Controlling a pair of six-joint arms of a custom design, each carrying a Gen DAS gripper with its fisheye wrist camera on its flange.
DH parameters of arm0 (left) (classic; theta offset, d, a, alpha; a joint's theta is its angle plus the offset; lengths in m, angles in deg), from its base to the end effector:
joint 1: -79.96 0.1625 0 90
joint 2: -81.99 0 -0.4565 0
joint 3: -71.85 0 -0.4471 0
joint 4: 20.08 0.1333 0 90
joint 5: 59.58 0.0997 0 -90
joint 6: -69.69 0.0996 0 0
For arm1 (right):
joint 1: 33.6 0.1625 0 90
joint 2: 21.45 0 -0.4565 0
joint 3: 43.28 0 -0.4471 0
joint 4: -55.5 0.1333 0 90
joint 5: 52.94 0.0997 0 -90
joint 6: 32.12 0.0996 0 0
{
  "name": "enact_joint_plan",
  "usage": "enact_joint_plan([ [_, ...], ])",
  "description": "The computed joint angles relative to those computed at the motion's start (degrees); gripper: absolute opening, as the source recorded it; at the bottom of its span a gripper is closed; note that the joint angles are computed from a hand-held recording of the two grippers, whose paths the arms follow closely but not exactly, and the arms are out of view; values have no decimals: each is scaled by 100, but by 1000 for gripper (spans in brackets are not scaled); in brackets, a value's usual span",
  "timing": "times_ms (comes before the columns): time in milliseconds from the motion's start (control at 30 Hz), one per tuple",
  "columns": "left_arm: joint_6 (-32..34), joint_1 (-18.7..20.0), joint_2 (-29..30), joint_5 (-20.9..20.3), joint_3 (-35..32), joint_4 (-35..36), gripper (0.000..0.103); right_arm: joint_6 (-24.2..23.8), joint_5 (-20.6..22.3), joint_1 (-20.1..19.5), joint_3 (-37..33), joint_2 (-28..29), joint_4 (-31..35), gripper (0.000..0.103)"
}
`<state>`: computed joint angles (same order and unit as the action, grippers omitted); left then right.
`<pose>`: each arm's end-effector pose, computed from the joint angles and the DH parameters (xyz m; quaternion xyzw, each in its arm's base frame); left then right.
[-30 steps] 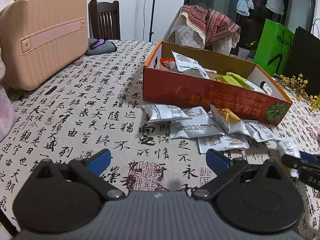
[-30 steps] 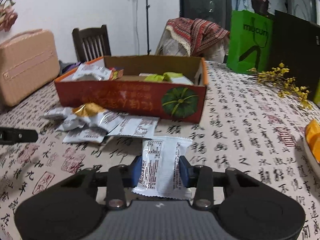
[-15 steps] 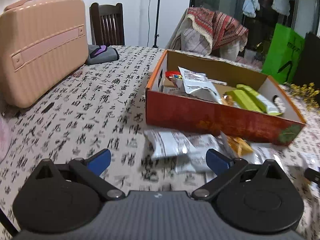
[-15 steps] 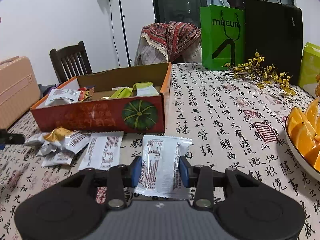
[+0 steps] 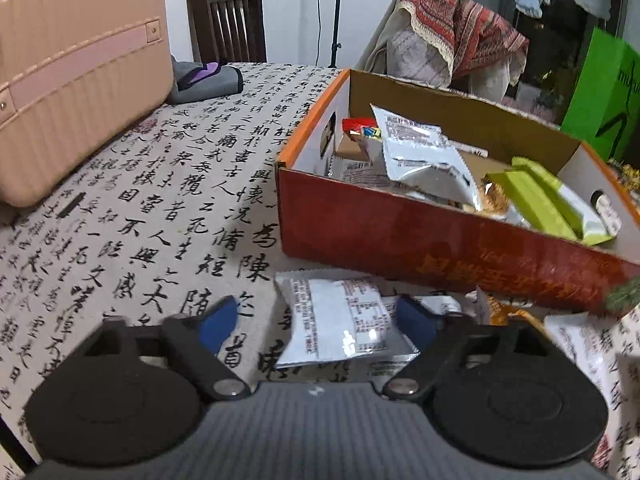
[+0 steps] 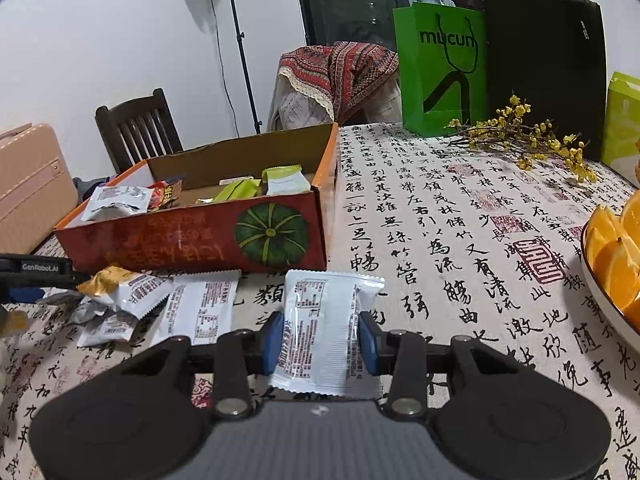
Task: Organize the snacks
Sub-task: 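Grasp a white cookie packet with the right gripper while the left grasps another, then carry both white packets over the orange box and open both grippers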
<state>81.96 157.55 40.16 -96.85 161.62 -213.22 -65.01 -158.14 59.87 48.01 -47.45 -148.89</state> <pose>0.0473 -0.7743 0.1824 -0.0313 0.8196 -0.4156 0.3930 0.1515 -0.7273 -0.0311 0.2291 -0.8737 0.3678 0.2209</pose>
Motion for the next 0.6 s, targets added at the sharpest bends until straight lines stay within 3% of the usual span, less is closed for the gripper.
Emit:
enact_joint_plan([
  [67,-74,12,-58,-142,44,143,52,6,-4,-2,-19,13,19,39],
  [100,-53,10,-55,-152,58,99,51,7,-3,-1,-23,18,27,39],
  [600,389,-89,-348,-348,674,-781,50,-34,42,33,90,-22,-50,39],
])
